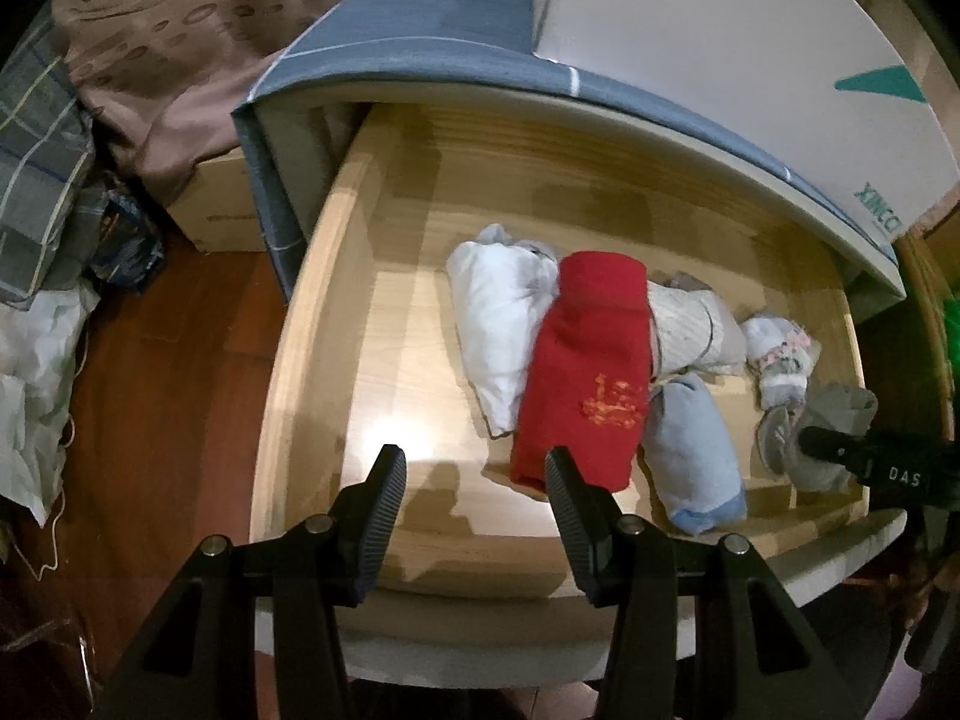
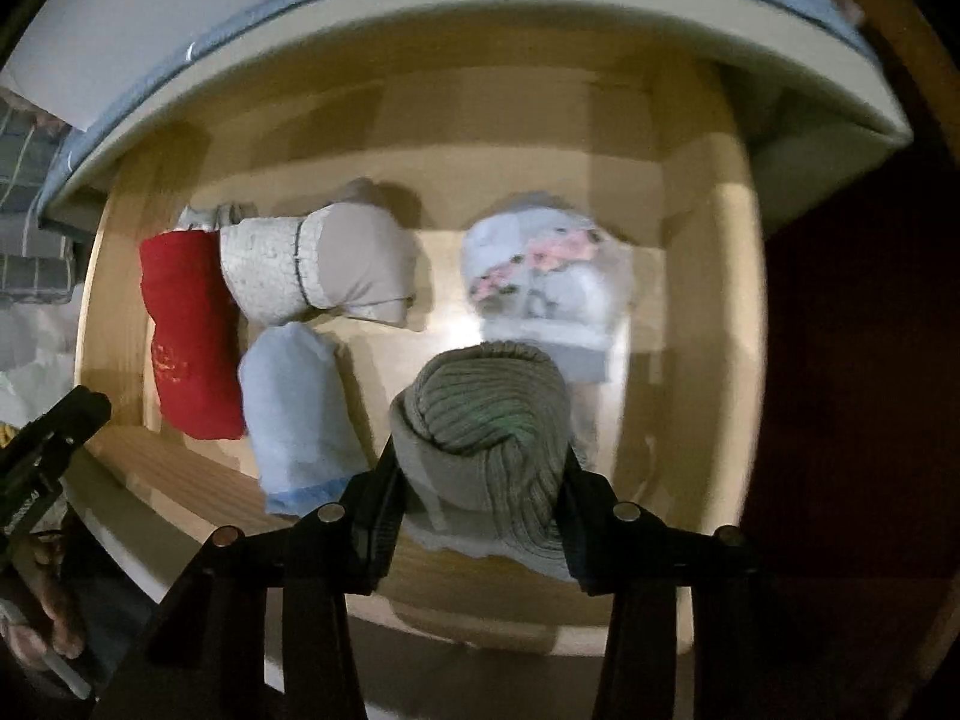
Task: Take underwear out of drawer
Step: 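Hold the grey garment just above the drawer with the right gripper, then grasp the red rolled sock with the left gripper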
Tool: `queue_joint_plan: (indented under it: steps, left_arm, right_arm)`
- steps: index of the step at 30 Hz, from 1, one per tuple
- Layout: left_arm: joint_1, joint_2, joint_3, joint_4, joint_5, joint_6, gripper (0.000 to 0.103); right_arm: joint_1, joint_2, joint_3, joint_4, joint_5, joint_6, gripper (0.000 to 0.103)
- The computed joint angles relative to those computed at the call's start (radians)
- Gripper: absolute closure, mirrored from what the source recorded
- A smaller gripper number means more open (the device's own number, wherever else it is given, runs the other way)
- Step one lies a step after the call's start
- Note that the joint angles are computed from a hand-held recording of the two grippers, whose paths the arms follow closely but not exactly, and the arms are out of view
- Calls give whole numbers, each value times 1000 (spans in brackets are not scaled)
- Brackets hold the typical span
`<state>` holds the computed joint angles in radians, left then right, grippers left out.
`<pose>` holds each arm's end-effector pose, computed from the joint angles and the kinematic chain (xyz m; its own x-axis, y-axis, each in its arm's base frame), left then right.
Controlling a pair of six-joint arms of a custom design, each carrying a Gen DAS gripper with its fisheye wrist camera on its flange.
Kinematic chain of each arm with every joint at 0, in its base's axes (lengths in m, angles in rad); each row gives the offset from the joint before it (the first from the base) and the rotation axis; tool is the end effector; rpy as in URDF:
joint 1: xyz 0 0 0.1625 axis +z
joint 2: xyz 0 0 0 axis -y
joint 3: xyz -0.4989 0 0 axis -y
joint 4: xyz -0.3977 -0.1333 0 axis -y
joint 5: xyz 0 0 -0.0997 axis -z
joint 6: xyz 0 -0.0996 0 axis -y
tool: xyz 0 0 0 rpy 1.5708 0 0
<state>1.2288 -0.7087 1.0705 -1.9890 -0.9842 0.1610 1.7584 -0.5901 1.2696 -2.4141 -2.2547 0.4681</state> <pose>-0.1092 -0.8686 0.2692 -0.7311 0.3975 -0.5545 0.4580 0.8884 0.0329 0.2248 -0.8071 0.1303 -0.7798 0.3987 0.4827 0.1880 0.8846 -0.4268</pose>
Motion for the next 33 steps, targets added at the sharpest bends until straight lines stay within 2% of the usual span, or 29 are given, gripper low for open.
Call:
queue_joint_plan:
  steps: [5, 7, 9, 13, 14, 16, 22, 30, 33]
  left_arm:
    - [-3, 12, -26, 61, -16, 7, 54]
    - [-9, 18, -33, 81, -12, 16, 54]
    - [-10, 27, -52, 115, -39, 0, 54]
    - [-16, 59, -104, 168, -70, -32, 54]
    - [-17, 69, -123, 188, -80, -50, 53]
    - [-20, 93, -160, 231, -88, -74, 42]
    - [-28, 148, -227, 331, -43, -114, 42]
    - [-30, 213, -279, 385, 69, -196, 41]
    - [-29, 240, -318, 443, 91, -236, 40]
  right_arm:
    - [24, -31, 121, -110, -43, 33, 61]
    - [18, -30, 145, -147, -34, 25, 62]
    - [5, -20, 166, -208, -8, 9, 62]
    - [5, -9, 151, -196, -2, 1, 62]
    - [7, -5, 146, -191, -7, -3, 62]
    - [8, -5, 144, -187, -8, -10, 62]
    - [0, -11, 156, -206, 25, 0, 61]
    - [-5, -12, 154, -197, 47, -11, 61]
    - [-7, -11, 148, -188, 57, -16, 61]
